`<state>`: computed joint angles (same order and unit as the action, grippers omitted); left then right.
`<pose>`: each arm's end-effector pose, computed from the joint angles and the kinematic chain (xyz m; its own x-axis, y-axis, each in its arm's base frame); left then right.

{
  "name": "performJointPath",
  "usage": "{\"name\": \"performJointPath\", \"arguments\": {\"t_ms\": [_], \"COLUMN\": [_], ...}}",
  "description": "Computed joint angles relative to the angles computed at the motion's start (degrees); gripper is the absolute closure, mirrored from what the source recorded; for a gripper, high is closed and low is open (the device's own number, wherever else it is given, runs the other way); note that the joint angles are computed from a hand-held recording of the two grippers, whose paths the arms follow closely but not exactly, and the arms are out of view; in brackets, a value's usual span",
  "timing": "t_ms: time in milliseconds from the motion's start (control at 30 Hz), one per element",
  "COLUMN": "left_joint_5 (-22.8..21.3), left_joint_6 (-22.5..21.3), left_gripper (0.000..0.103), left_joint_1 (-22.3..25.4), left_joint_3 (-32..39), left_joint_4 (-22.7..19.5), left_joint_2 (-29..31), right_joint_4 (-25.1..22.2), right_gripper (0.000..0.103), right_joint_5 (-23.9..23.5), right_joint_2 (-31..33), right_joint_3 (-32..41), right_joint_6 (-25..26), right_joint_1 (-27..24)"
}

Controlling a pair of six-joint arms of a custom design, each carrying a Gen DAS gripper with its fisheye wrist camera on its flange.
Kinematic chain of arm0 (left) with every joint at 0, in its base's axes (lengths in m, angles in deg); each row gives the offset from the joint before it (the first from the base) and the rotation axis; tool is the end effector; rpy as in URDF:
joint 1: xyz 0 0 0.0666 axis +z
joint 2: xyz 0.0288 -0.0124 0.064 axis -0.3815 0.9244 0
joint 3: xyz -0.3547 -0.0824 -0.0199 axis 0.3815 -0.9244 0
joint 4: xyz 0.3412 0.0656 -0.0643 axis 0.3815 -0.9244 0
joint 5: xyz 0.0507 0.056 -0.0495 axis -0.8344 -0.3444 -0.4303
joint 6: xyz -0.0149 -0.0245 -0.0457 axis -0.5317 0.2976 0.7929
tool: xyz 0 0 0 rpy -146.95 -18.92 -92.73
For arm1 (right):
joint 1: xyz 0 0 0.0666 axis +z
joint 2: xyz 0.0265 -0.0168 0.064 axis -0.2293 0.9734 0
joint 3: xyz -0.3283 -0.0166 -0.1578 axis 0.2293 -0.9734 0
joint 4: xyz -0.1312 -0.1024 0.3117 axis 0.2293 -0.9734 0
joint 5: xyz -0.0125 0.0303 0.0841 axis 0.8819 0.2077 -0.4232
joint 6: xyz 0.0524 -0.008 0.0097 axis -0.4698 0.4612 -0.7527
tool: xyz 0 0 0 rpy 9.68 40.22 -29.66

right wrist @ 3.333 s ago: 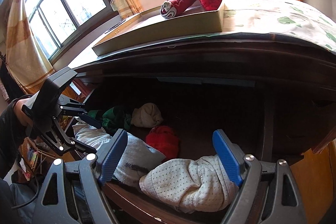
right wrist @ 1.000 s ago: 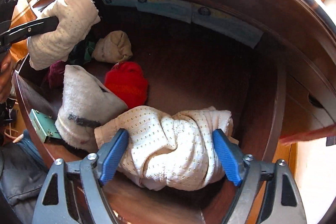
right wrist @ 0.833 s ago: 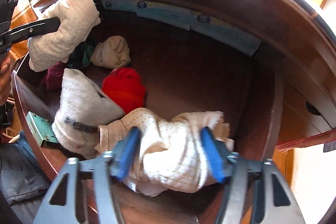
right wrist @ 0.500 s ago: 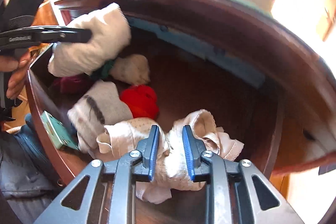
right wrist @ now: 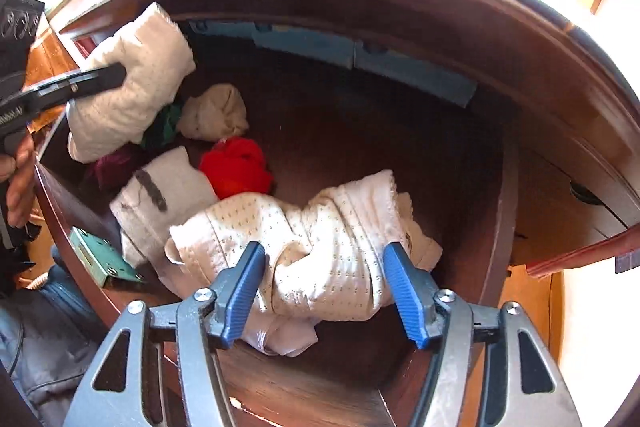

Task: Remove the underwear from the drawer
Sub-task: 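Grasp the beige lace underwear with the right tool while the left holds its underwear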

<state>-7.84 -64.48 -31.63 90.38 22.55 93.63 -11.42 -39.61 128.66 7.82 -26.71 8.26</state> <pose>0.4288 -0.0826 0.3306 -0.7700 -0.0821 -0.6328 0.2331 0.8869 -0.3988 0.4528 0.1818 0.3507 -0.7557 -0.5209 -0.3968 -0.5713 0.8207 0.0106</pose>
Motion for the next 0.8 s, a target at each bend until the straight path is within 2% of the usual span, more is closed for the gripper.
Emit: {"name": "performJointPath", "arguments": {"t_ms": [200, 267, 300, 333, 433, 567, 800], "left_joint_5": [-0.2, -0.2, -0.2, -0.3, -1.0, -1.1, -1.7], "left_joint_6": [0.3, 0.7, 0.9, 1.1, 1.7, 2.6, 3.3], "left_gripper": [0.073, 0.073, 0.073, 0.073, 0.073, 0.073, 0.073], "left_joint_1": [-0.1, -0.1, -0.1, -0.1, 0.0, -0.1, -0.6], "left_joint_3": [0.3, 0.0, -0.4, -0.7, -1.6, -2.3, -3.6], "left_joint_4": [-0.1, 0.4, 0.7, 1.0, 2.1, 3.2, 4.6], "left_joint_2": [0.3, 0.2, 0.0, -0.2, -0.8, -1.3, -2.2], "right_joint_4": [-0.8, -1.4, -0.8, 0.1, 3.0, 8.8, 14.6], "right_gripper": [0.030, 0.031, 0.035, 0.045, 0.061, 0.068, 0.076], "right_joint_5": [1.9, 1.4, 1.4, 1.6, -0.5, -2.4, -3.4], "right_joint_2": [3.8, 4.2, 4.2, 3.9, 1.9, -1.4, -5.0], "right_joint_3": [1.8, 2.8, 2.5, 1.8, -0.9, -5.3, -9.7], "right_joint_6": [0.8, 1.7, 2.3, 3.4, 4.1, 3.6, 3.1], "right_joint_1": [0.5, 0.2, 0.3, 0.5, 0.0, -0.4, -0.8]}}
